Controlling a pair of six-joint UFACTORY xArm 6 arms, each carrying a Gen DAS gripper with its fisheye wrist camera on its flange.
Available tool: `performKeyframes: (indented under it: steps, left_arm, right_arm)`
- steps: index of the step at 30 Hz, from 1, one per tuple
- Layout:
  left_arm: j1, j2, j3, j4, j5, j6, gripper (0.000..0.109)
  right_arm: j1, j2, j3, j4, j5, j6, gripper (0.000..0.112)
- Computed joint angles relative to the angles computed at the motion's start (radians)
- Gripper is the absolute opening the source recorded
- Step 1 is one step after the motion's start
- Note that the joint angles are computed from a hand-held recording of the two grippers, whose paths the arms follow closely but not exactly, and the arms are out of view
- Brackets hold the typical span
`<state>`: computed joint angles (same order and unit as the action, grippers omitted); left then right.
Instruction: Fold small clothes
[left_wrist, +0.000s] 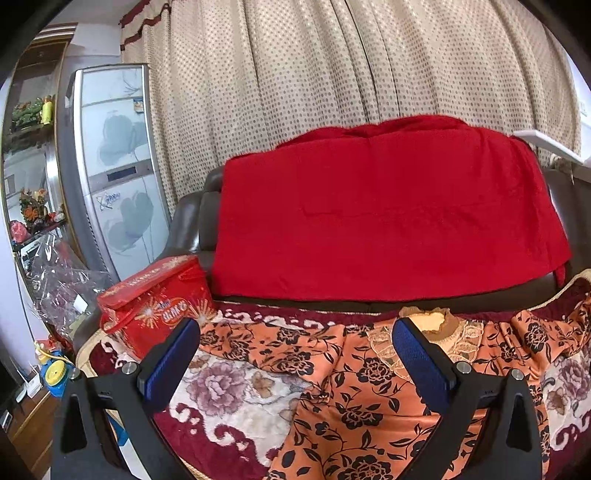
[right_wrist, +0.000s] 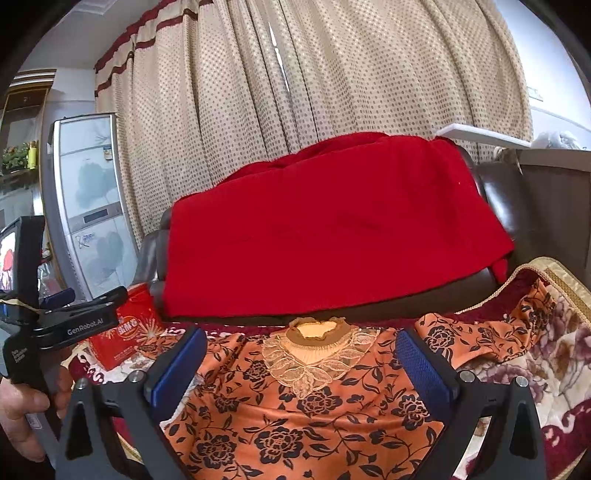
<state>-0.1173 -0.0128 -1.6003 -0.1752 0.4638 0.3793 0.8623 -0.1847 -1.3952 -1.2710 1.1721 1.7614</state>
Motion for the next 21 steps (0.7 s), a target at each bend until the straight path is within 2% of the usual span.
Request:
performKeyframes:
  steps: [3, 6, 7, 9, 11, 13, 14, 15, 16, 17, 18, 19, 21]
  left_arm:
    - [-0.028, 0.060, -0.023, 0.044, 0.011, -0.035, 0.103]
    - [-0.069, 0.174, -0.089, 0.055, 0.086, -0.040, 0.103]
    - [-0.083, 0.214, -0.114, 0.075, 0.116, -0.051, 0.103]
    - [-0.112, 0.324, -0.199, 0.110, 0.215, -0.060, 0.103]
    - [-0.145, 0.456, -0.312, 0.173, 0.336, -0.095, 0.103]
    - [-0.163, 0.533, -0.374, 0.217, 0.390, -0.117, 0.103]
    - [-0.166, 0.543, -0.368, 0.223, 0.380, -0.112, 0.103]
    - [-0.165, 0.534, -0.336, 0.213, 0.328, -0.103, 0.103]
    - [-0.163, 0.525, -0.312, 0.202, 0.286, -0.094, 0.103]
    - [-0.163, 0.525, -0.304, 0.191, 0.264, -0.080, 0.103]
    - [-0.163, 0.530, -0.307, 0.186, 0.264, -0.071, 0.103]
    - [-0.161, 0.534, -0.307, 0.171, 0.260, -0.060, 0.103]
    - [-0.147, 0.528, -0.281, 0.088, 0.236, -0.043, 0.103]
  right_arm:
    - [-0.056, -0.040, 0.069, 0.019, -0.046, 0.026, 0.103]
    - [-0.161, -0.133, 0.216, 0.048, -0.134, 0.084, 0.103]
    - [-0.232, -0.193, 0.304, 0.074, -0.193, 0.116, 0.103]
    - [-0.336, -0.281, 0.427, 0.110, -0.254, 0.162, 0.103]
    - [-0.497, -0.390, 0.578, 0.191, -0.330, 0.215, 0.103]
    - [-0.667, -0.477, 0.703, 0.269, -0.444, 0.243, 0.103]
    - [-0.753, -0.514, 0.760, 0.308, -0.508, 0.256, 0.103]
    - [-0.836, -0.546, 0.815, 0.331, -0.577, 0.288, 0.103]
    - [-0.934, -0.579, 0.879, 0.322, -0.664, 0.361, 0.103]
    - [-0.992, -0.589, 0.909, 0.305, -0.719, 0.393, 0.103]
    - [-1.078, -0.587, 0.946, 0.288, -0.811, 0.429, 0.102]
    - [-1.139, -0.569, 0.966, 0.288, -0.884, 0.452, 0.099]
    - [-1.228, -0.525, 0.983, 0.258, -1.008, 0.515, 0.083]
